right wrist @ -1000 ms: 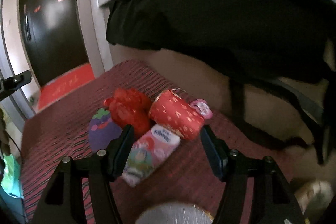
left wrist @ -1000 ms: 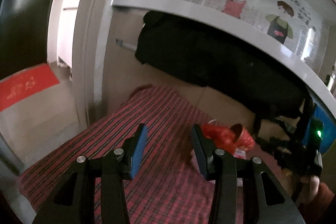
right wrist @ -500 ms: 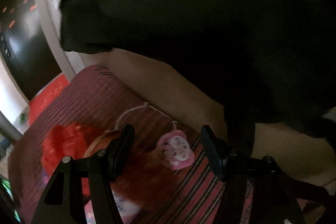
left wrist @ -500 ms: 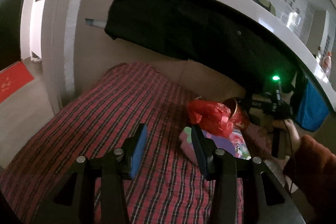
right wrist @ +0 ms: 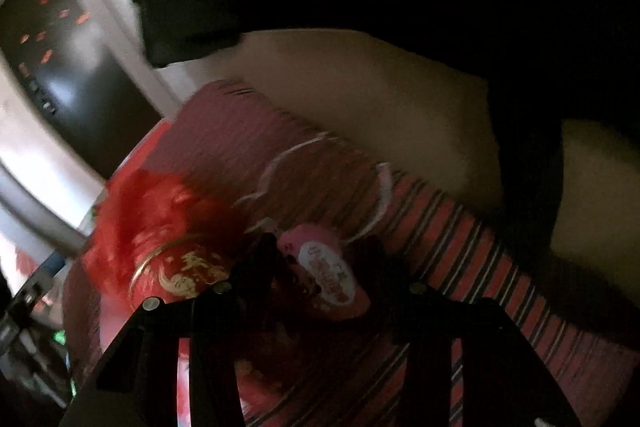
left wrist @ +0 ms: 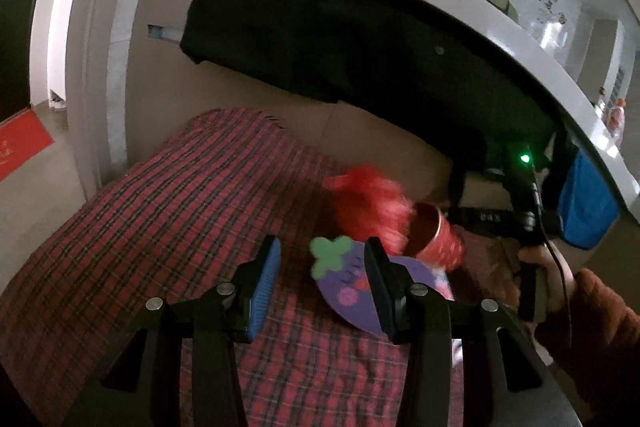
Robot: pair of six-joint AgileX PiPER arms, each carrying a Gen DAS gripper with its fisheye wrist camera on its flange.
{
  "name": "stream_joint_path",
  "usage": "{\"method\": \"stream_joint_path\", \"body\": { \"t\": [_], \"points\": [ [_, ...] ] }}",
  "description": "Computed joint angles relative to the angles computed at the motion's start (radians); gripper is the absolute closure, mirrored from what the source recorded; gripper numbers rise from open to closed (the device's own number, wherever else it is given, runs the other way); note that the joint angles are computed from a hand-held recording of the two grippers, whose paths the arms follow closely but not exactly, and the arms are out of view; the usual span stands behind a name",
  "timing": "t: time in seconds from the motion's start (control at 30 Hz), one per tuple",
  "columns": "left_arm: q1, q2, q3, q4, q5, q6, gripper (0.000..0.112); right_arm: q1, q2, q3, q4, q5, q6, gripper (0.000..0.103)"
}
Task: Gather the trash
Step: 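Grasp the round red-white wrapper with the right tool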
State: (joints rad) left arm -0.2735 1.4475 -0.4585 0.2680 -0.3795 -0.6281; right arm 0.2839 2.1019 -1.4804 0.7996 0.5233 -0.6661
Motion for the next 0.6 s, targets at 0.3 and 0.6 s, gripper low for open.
{"method": "stream_joint_path", "body": {
  "t": [0.3,0.6],
  "points": [
    [-0.216,-0.062,0.033,-0.212,0.018,0.125,0.067,0.118,-0.372,0.481,0.073,-0.189,-0.157,0.062],
    [-0.447,-0.029,-0.011,-0.233,0.036,0.101,0.067,-0.030,-0.680,0.772,0.349,-0.249,-0.402,0.062]
  ]
}}
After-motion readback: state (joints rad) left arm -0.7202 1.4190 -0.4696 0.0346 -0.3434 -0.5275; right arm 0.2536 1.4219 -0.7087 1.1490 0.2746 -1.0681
